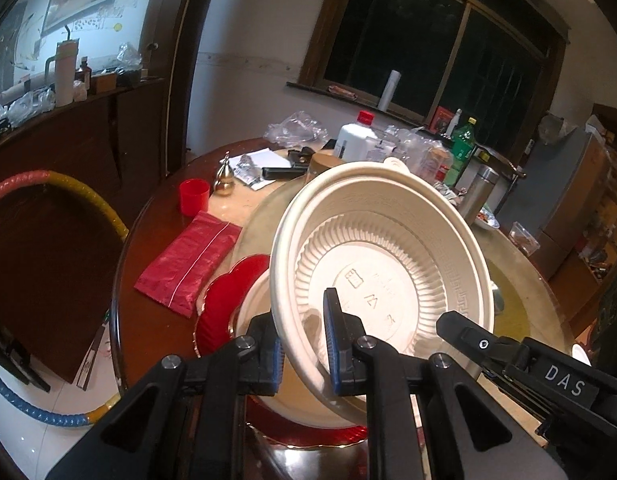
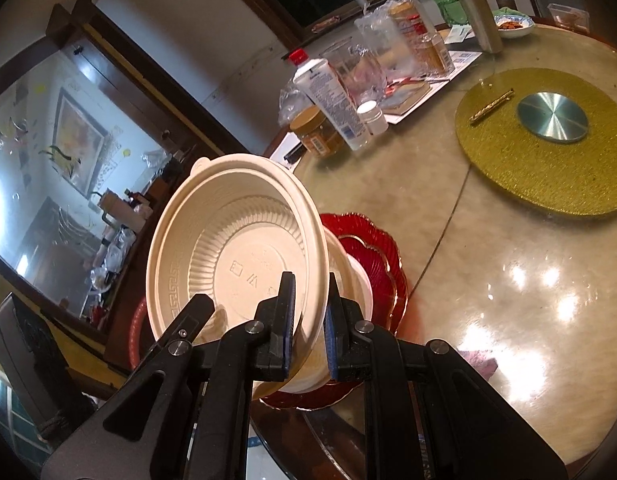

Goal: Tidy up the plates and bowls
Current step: 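Lower the beige bowl with both grippers into the bowls on the red plates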

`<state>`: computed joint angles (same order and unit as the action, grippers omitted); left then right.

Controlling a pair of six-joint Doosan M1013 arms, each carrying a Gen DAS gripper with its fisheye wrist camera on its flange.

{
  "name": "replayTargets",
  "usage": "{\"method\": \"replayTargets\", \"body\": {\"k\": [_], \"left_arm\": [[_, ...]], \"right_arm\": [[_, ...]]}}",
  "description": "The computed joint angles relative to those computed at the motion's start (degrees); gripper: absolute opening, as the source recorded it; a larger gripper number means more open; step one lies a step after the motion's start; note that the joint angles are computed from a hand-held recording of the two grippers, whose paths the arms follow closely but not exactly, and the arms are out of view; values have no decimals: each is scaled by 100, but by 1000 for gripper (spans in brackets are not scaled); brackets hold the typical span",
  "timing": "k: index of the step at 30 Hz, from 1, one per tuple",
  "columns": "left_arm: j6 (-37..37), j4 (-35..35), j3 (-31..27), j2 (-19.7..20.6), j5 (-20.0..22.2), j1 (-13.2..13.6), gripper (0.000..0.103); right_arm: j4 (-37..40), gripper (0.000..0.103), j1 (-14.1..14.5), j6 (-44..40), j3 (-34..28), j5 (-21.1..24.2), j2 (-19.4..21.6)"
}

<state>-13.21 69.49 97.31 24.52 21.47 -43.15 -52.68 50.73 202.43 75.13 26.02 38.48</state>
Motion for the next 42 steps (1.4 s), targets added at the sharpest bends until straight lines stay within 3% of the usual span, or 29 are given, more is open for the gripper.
{"method": "replayTargets", "body": {"k": [15, 42], "left_arm": [[581, -693, 7, 87, 49, 80, 16], [936, -991, -81, 171, 207, 78, 16]], "right_arm": [[903, 13, -33, -985, -288, 157, 209], [1280, 13, -60, -1340, -343, 177, 260]]}}
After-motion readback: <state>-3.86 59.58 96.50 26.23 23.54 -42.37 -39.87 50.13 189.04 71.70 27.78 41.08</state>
